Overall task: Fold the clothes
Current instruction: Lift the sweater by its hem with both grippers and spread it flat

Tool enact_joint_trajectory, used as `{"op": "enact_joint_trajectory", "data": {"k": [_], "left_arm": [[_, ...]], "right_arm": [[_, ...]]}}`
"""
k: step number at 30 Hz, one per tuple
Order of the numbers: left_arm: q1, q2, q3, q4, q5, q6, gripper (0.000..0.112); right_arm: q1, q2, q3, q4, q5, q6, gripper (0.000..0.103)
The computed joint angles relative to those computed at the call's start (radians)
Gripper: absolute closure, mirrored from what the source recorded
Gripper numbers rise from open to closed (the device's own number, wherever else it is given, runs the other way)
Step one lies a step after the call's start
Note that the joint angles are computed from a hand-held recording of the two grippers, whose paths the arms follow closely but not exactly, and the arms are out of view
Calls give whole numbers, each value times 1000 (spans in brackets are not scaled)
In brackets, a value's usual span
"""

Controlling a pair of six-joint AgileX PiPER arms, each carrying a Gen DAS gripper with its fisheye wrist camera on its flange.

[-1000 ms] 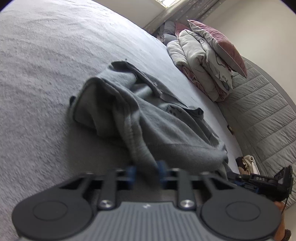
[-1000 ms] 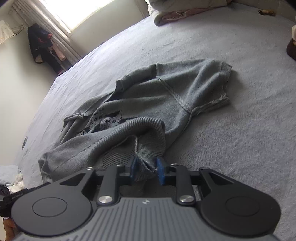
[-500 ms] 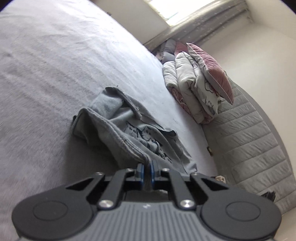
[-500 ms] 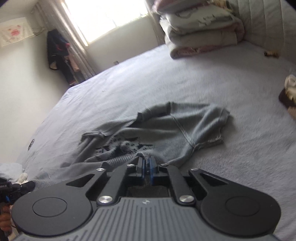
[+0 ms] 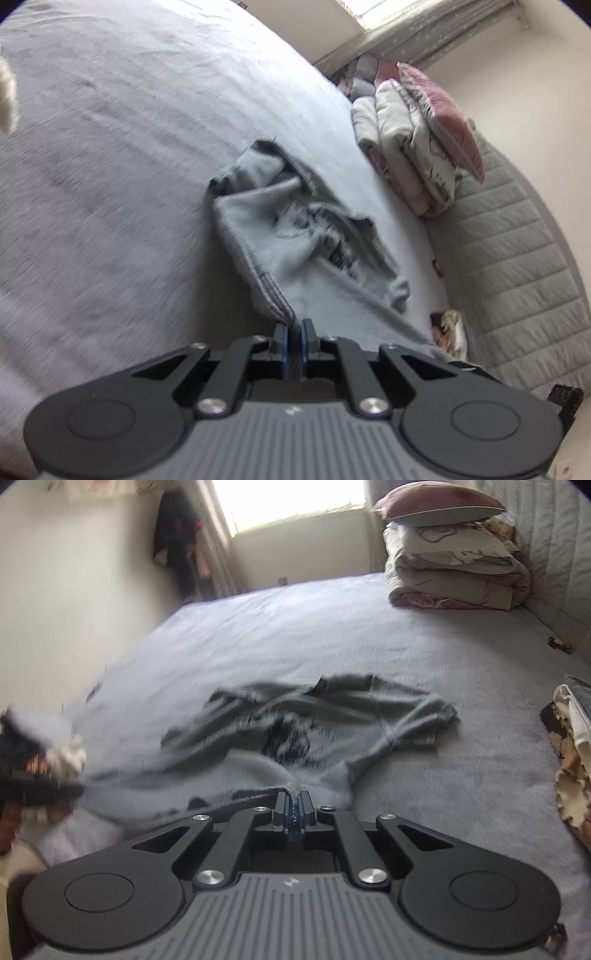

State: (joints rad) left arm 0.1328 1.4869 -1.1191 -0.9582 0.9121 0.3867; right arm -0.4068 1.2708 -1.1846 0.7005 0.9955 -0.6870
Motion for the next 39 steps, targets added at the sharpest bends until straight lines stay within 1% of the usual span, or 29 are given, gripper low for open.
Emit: {"op": "enact_joint_trajectory", "data": {"k": [4,8,12,16,18,19,21,23,25,26,27,30,32,35,37,38,39], "left_arm": [[40,-52,75,57,23,31,106],[68,-64,132,94,36,56,107],[74,-46,169,133,35,73,107],[30,-13,189,207,-13,53,107],[34,-7,208,189,-27,79,107],[40,-5,219,170,-32,99,107],[55,-2,240,131,-39,140,105],[75,-10,262,92,-36,182,97],[94,-18,283,57,-30,218,94],[99,-19,293,41,-32,231,92],[102,-21,303,24,-36,242,91],[92,-31,338,-37,-73,265,85],[93,-35,362,-87,-87,287,78],[78,-44,382,-120,-117,287,77],[67,-50,394,-136,-139,289,77],[61,-52,400,-145,-152,293,78],[53,-51,404,-153,-166,293,80]], "right_arm": [[-3,-93,80,-69,66,-29,98],[38,-165,173,-152,80,-29,98],[116,-187,241,-268,55,6,99],[156,-150,279,-345,24,43,99],[164,-131,298,-360,-1,56,99],[163,-120,305,-359,-9,61,99],[138,-102,308,-329,2,54,98],[108,-103,313,-297,12,36,96],[69,-109,324,-257,9,10,86],[48,-108,330,-234,2,5,77],[31,-101,339,-212,-13,9,74],[-16,-75,362,-142,-57,22,74],[-41,-39,382,-78,-76,20,74],[-14,7,417,-47,-131,41,74],[12,6,449,-16,-187,31,74],[22,2,458,-3,-205,25,80],[32,-1,462,1,-216,23,98]]}}
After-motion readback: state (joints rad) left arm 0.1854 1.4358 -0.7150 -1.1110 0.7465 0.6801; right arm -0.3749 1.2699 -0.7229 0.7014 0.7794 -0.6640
